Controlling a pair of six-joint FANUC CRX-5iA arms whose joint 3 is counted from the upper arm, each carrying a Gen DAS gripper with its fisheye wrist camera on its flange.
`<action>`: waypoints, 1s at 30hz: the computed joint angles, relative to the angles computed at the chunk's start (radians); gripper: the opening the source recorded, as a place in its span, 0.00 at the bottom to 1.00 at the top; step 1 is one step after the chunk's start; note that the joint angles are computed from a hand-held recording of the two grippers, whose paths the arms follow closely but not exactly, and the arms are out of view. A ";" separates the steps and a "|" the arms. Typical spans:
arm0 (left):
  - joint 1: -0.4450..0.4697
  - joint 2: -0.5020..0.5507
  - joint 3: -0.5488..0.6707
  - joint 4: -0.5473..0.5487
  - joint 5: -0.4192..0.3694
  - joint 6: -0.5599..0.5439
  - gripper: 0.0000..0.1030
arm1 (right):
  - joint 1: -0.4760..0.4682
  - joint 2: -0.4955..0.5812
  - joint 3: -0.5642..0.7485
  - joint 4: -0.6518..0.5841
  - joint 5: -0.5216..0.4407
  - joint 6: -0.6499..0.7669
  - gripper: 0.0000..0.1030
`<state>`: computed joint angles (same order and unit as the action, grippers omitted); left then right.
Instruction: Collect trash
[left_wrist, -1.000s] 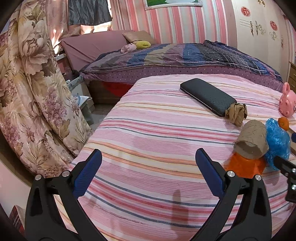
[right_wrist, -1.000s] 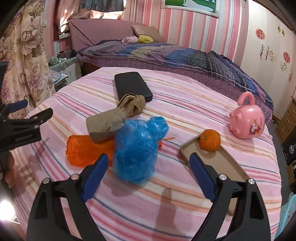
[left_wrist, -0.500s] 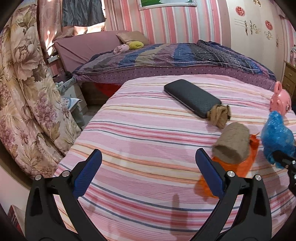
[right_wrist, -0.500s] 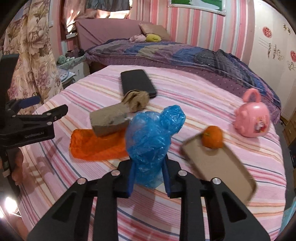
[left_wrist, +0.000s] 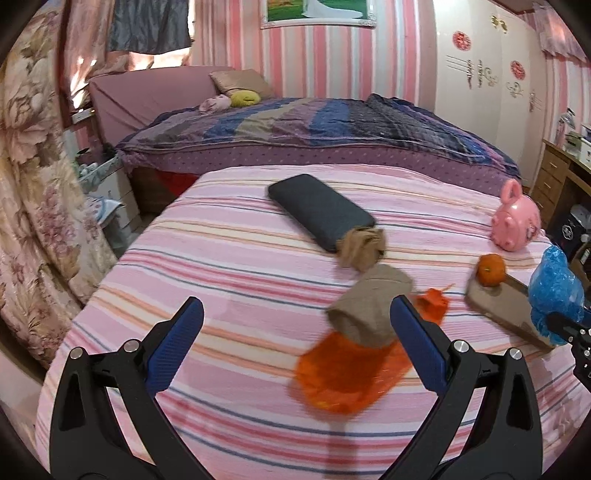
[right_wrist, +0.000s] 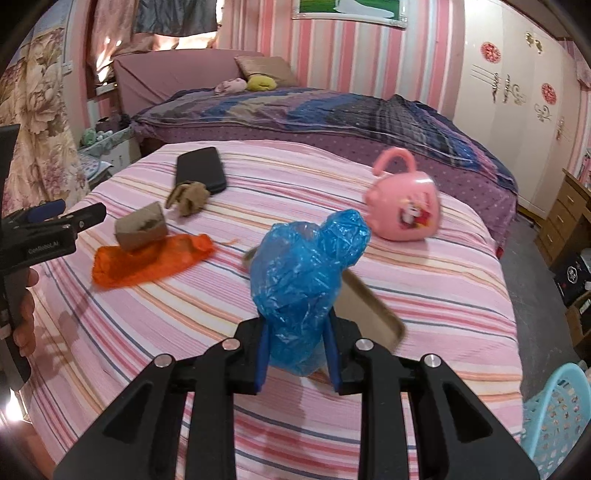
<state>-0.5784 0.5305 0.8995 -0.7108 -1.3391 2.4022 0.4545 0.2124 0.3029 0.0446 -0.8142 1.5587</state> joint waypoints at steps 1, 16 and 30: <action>0.001 0.014 0.017 0.012 0.000 -0.010 0.95 | -0.008 -0.001 0.001 -0.002 -0.003 0.003 0.25; 0.022 0.188 0.238 0.140 -0.071 -0.185 0.90 | -0.053 0.002 -0.001 -0.019 -0.013 0.036 0.25; 0.051 0.099 0.082 0.246 0.076 -0.199 0.22 | -0.044 -0.008 -0.026 0.013 0.006 0.033 0.25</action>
